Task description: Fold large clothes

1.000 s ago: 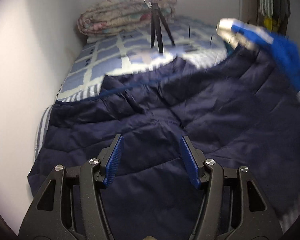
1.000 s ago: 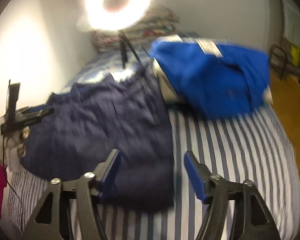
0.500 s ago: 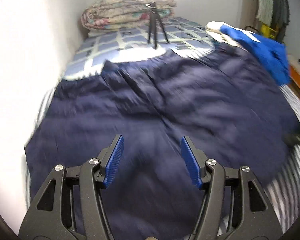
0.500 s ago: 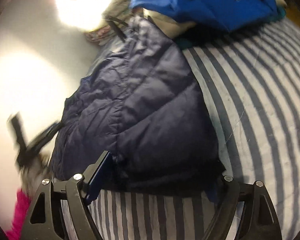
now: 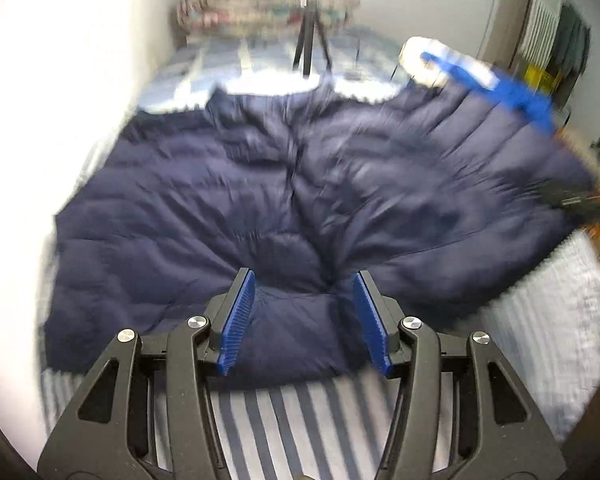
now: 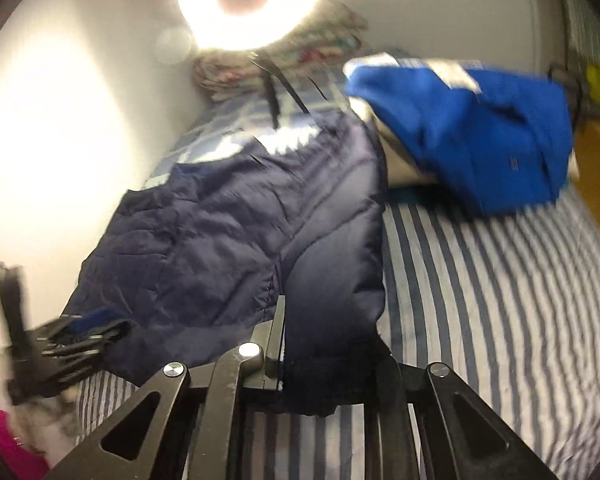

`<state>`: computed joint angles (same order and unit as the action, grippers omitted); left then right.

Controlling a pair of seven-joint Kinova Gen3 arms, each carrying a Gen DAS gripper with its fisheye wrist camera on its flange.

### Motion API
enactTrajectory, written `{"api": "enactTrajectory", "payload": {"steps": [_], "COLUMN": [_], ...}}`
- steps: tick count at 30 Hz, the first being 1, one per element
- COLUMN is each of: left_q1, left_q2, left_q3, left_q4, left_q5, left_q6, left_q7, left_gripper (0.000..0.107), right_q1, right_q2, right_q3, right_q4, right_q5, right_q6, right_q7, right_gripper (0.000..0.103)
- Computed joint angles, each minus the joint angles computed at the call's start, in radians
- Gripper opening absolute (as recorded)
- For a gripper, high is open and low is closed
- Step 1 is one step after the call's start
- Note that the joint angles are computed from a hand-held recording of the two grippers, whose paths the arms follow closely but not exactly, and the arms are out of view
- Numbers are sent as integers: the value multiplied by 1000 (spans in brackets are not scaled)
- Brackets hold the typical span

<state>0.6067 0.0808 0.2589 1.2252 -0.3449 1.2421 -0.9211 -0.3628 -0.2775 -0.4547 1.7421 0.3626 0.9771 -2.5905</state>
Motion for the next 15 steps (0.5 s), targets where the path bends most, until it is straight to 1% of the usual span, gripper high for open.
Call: {"api": "enactTrajectory", "payload": {"steps": [1,3,5,6,7,8,9,10,11,12,14,15], "left_q1": [3,0,-2,-6,-15,-18,-39,-72,-87,-89,-123,-153], "left_q2": [-35,-96,-151,-184,-217,-246,-292,-320,-347,-362,-400,-406], "left_q3": [2,24,68,92,107,121,152,187,214,225,256,283], "left_q4": [-9,-42,-57,-47,-34,-17,17,41,65,81,121,128], "left_q5": [14,54,56,52,58,54,58,55,48,36,33,32], "left_q6": [15,72,123,132,131,125,111,96,98,99,92,109], "left_q7": [19,46,101,142,171,207,247,283,322,356,403,414], "left_gripper": [53,54,59,65,73,77,80,80,80,80,80,80], "right_q1": [3,3,-10,-17,-28,-40,-50,-61,-73,-86,-114,-130], "right_q2": [6,21,32,45,52,60,81,95,108,115,139,152], "right_q3": [-14,-51,-72,-83,-89,-92,-103,-110,-115,-112,-119,-124], "right_q4": [-16,-49,-73,-83,-95,-104,-118,-129,-141,-148,-177,-194], "right_q5": [15,58,92,112,130,148,176,200,223,234,275,297], "right_q6": [11,43,75,83,98,107,117,131,149,159,195,216], "right_q7": [-6,-25,-38,-49,-54,-60,-72,-83,-91,-92,-101,-104], "right_gripper": [13,12,12,12,12,12,12,12,12,12,12,11]}}
